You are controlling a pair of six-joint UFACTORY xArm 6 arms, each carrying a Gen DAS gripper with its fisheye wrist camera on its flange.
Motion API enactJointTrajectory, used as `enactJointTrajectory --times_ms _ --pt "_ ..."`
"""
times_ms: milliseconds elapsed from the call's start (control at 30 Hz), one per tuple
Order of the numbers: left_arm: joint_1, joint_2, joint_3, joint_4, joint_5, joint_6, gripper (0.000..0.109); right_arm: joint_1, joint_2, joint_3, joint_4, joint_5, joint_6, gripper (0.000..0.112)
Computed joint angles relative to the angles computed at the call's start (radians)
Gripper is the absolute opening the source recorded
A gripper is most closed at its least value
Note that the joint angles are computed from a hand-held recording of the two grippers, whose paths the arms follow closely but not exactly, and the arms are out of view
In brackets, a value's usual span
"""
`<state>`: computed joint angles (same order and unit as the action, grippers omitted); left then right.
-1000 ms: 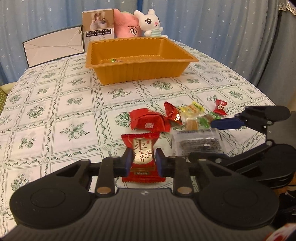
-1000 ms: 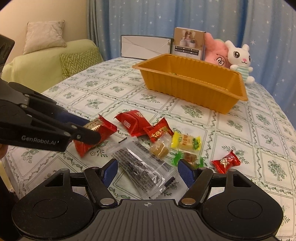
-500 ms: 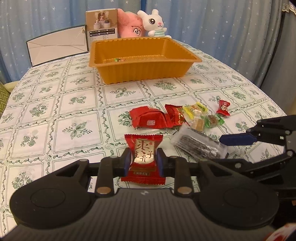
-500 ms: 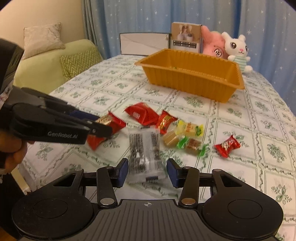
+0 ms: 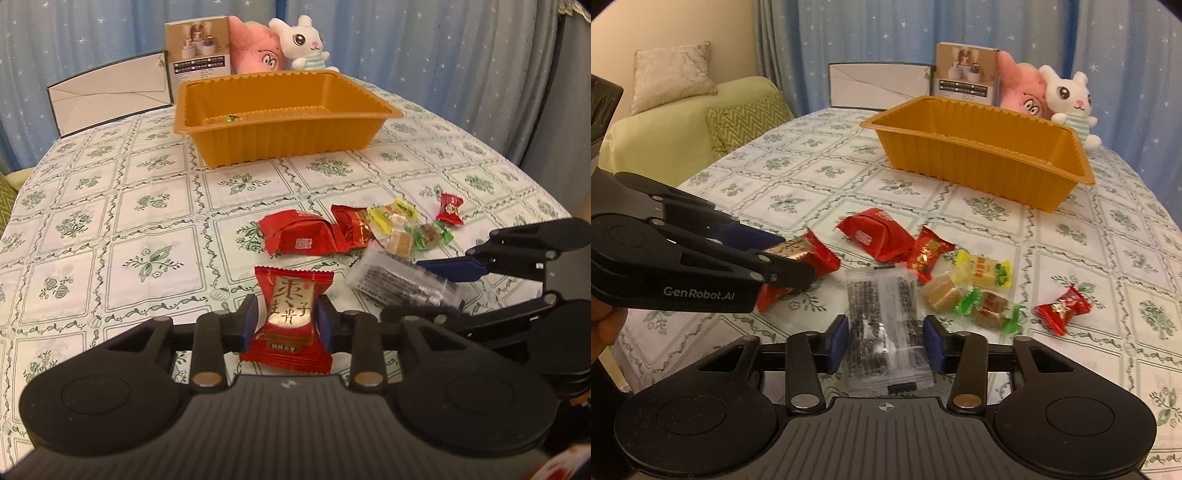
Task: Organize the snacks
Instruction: 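Carry the red packet and clear bag over the orange tray with both grippers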
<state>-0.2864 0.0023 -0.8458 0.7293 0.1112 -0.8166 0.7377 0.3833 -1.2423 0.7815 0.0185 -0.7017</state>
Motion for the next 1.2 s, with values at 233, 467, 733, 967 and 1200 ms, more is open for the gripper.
enactJointTrajectory --times_ms 233,467,733,967,1200 --pt "-0.011 0.014 -0.006 -0.057 0.016 0.058 0.03 0.003 -0.005 0.014 -0.003 -0.02 0.005 0.042" --pt "-0.007 0.011 -0.004 -0.025 0.015 0.003 0.027 0.004 0.01 0.004 -0.035 -0.038 0.039 0.043" --pt "-0.008 0.01 -0.001 -0.046 0.009 0.007 0.026 -0.005 0.012 0.005 -0.125 -0.026 0.099 0.042" --pt "-0.002 0.007 0.007 -0.026 -0.012 -0.034 0.025 -0.007 -0.009 0.044 -0.229 -0.043 0.201 0.039" --pt "0.008 -0.006 0.011 0.036 -0.029 -0.108 0.023 0.024 -0.022 0.026 0.054 -0.058 -0.02 0.039"
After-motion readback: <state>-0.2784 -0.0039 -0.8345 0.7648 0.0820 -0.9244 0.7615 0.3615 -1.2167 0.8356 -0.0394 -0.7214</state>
